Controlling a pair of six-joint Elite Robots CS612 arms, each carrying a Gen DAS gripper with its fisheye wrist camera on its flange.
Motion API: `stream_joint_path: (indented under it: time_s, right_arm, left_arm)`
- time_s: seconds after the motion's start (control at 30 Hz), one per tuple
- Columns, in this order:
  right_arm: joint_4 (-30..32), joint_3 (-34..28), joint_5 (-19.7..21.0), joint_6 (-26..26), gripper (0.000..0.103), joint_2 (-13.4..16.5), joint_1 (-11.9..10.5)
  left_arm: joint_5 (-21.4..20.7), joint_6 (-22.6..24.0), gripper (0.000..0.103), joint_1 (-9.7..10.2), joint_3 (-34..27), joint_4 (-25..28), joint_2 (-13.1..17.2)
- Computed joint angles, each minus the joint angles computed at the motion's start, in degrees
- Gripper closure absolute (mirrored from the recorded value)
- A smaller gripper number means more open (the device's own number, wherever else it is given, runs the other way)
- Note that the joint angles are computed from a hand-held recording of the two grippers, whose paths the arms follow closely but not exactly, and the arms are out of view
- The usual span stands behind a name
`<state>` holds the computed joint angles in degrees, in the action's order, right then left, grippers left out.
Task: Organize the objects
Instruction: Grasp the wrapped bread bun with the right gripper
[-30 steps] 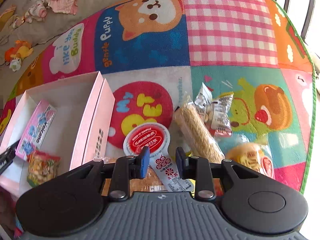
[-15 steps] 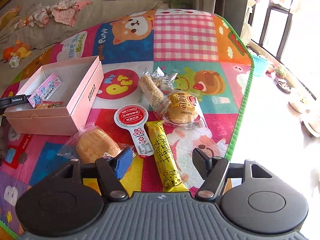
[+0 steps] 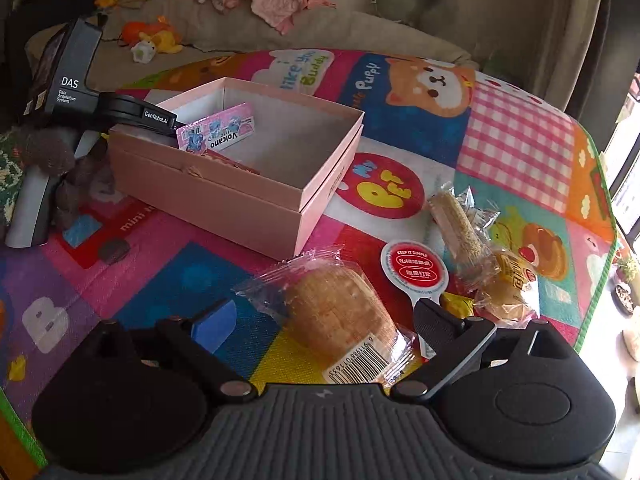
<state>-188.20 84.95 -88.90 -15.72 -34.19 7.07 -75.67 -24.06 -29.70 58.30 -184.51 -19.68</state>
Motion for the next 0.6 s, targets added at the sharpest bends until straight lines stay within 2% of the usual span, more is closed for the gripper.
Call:
stream_joint_path:
  time_s: [0.1,0.2,0.23,0.3,0.33,0.37,0.47,0.6]
  right_arm:
    - [2.47,-1.4,0.92,3.4,0.005,0.65,-0.25]
    - [3.35,0.29,2.33,7.86,0.005,-0.19,-0.71]
    - [3.33,1.52,4.57,8.95,0.005,-0.96,-1.03]
    - [3.64,4.14,13.33,10.91,0.005,-2.73,-2.27]
    - [2.71,5.41,16.24,11.4,0.005,-3.4,-2.52]
    - [1.04,6.36,16.75,11.02,0.004,-3.78,-2.45]
    - [-1.45,6.89,10.35,10.58,0.003,-3.9,-1.07]
    - [0.47,4.27,4.81,16.24,0.003,-2.61,-0.18]
  left_arm:
    - [0.03,0.01,0.086,-0.01,0.0,-0.01,0.0]
    - [0.03,0.02,0.086,-0.01,0.0,-0.01,0.01]
    - [0.03,0.02,0.086,-0.01,0.0,-0.01,0.01]
    - [0.03,0.02,0.086,-0.01,0.0,-0.01,0.01]
    - [0.03,0.02,0.086,-0.01,0.0,-0.01,0.01]
    - [0.0,0.01,0.086,0.0,-0.01,-0.02,0.01]
    - [0.03,0.04,0.086,0.0,-0.04,0.0,0.02]
    - [0.02,0.04,0.086,0.0,-0.03,-0.01,0.02]
